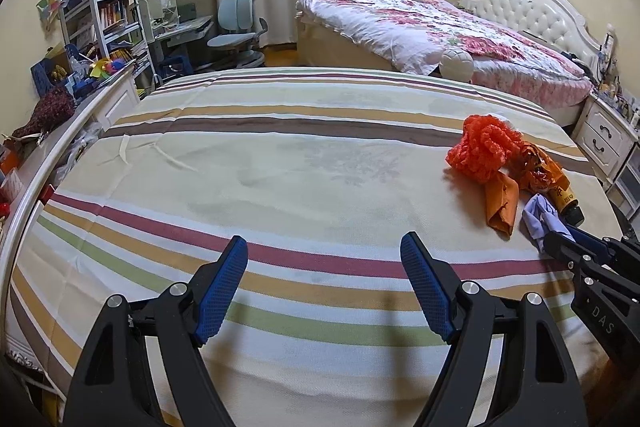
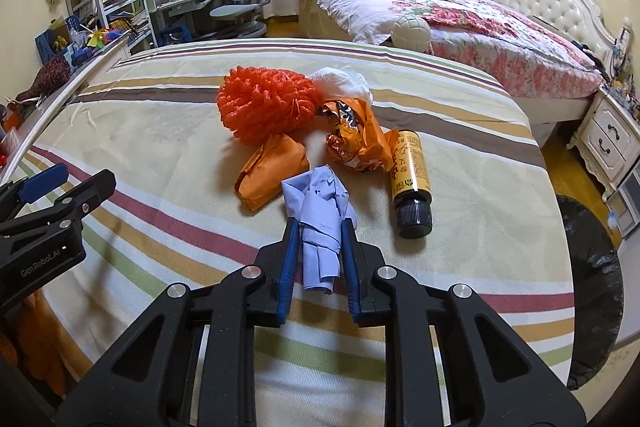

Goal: Collect trash
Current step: 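Grasp the orange plastic bag with the left tool while the right tool holds the lavender cloth, then carry the orange bag and lavender cloth over the black bin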

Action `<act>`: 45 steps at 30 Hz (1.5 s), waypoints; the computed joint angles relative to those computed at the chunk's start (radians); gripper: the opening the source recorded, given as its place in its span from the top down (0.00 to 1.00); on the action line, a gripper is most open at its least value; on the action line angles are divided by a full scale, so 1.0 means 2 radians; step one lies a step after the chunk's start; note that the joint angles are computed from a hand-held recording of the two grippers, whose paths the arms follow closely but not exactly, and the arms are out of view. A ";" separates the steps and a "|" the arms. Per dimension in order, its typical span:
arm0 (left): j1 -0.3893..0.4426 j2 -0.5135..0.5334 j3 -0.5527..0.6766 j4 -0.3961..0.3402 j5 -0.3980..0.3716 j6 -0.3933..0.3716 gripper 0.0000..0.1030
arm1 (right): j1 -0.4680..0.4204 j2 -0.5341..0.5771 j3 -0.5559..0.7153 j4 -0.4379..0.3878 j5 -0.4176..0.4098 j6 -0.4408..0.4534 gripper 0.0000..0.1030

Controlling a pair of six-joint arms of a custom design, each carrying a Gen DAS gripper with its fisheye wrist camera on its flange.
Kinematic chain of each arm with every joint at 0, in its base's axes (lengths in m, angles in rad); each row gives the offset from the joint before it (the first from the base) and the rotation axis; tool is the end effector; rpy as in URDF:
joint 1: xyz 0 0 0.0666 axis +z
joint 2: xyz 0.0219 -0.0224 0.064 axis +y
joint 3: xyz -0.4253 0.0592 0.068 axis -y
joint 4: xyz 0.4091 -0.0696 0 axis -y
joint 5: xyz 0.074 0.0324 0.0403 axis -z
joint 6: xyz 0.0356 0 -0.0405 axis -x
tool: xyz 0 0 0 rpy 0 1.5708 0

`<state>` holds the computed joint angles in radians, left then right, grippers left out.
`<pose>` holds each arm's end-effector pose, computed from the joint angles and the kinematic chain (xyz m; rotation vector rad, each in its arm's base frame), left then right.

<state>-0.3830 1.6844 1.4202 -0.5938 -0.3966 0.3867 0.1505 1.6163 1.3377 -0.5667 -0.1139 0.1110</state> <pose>0.5636 -0.2127 0.3577 -0.1793 2.3389 0.1087 0.5679 0.0898 0.3579 -0.3665 2.3867 0.1557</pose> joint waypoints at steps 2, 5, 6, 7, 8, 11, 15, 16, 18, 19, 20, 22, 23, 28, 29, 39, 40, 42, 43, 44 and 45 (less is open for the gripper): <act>-0.002 0.002 0.003 -0.001 0.001 -0.001 0.26 | -0.002 -0.007 -0.007 0.004 -0.001 0.000 0.80; -0.008 0.005 0.006 -0.001 0.002 -0.003 0.26 | -0.008 -0.019 -0.016 0.011 -0.004 -0.004 0.80; -0.009 0.006 0.008 -0.001 0.003 -0.004 0.26 | -0.011 -0.023 -0.018 0.015 -0.004 -0.005 0.80; -0.012 0.007 0.010 0.000 0.005 -0.005 0.26 | -0.013 -0.026 -0.020 0.018 -0.003 -0.007 0.80; -0.014 0.009 0.012 0.000 0.006 -0.005 0.26 | -0.015 -0.029 -0.021 0.021 -0.003 -0.008 0.80; -0.020 0.016 0.021 -0.001 0.013 -0.005 0.26 | -0.026 -0.034 -0.020 0.028 -0.003 -0.014 0.80; -0.028 0.028 0.035 -0.002 0.017 -0.012 0.26 | -0.043 -0.031 -0.015 0.031 0.002 -0.022 0.80; -0.030 0.032 0.040 -0.003 0.017 -0.015 0.26 | -0.047 -0.030 -0.014 0.032 0.004 -0.024 0.80; -0.033 0.038 0.048 -0.004 0.020 -0.020 0.26 | -0.056 -0.026 -0.012 0.032 0.006 -0.028 0.80; -0.035 0.041 0.052 -0.003 0.023 -0.022 0.26 | -0.062 -0.024 -0.010 0.032 0.008 -0.030 0.80; -0.036 0.044 0.055 -0.003 0.025 -0.024 0.26 | -0.065 -0.022 -0.010 0.033 0.010 -0.031 0.80; -0.039 0.052 0.066 -0.005 0.030 -0.028 0.26 | -0.072 -0.016 -0.007 0.033 0.018 -0.029 0.80; -0.041 0.056 0.072 -0.008 0.032 -0.030 0.26 | -0.073 -0.013 -0.005 0.033 0.021 -0.029 0.80; -0.045 0.076 0.098 -0.018 0.041 -0.037 0.26 | -0.084 -0.003 -0.003 0.028 0.016 -0.028 0.80; -0.045 0.080 0.104 -0.021 0.041 -0.039 0.26 | -0.085 0.000 -0.002 0.027 0.014 -0.029 0.80; -0.044 0.108 0.146 -0.065 0.061 -0.045 0.59 | -0.087 0.004 -0.002 0.023 -0.006 -0.030 0.80; -0.043 0.109 0.146 -0.068 0.066 -0.046 0.64 | -0.087 0.005 -0.001 0.022 -0.007 -0.031 0.80; -0.044 0.110 0.148 -0.067 0.066 -0.048 0.69 | -0.088 0.004 -0.002 0.021 -0.010 -0.031 0.80; -0.045 0.109 0.146 -0.066 0.066 -0.050 0.70 | -0.088 0.004 -0.002 0.022 -0.010 -0.032 0.80; -0.046 0.109 0.145 -0.064 0.066 -0.052 0.71 | -0.088 0.004 -0.003 0.022 -0.010 -0.032 0.80; -0.047 0.107 0.143 -0.061 0.065 -0.054 0.72 | -0.088 0.004 -0.002 0.022 -0.010 -0.031 0.80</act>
<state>-0.4765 1.8994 1.7071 -0.7167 -0.2660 0.2782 -0.0253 1.6243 1.3330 -0.5233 -0.1332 0.0485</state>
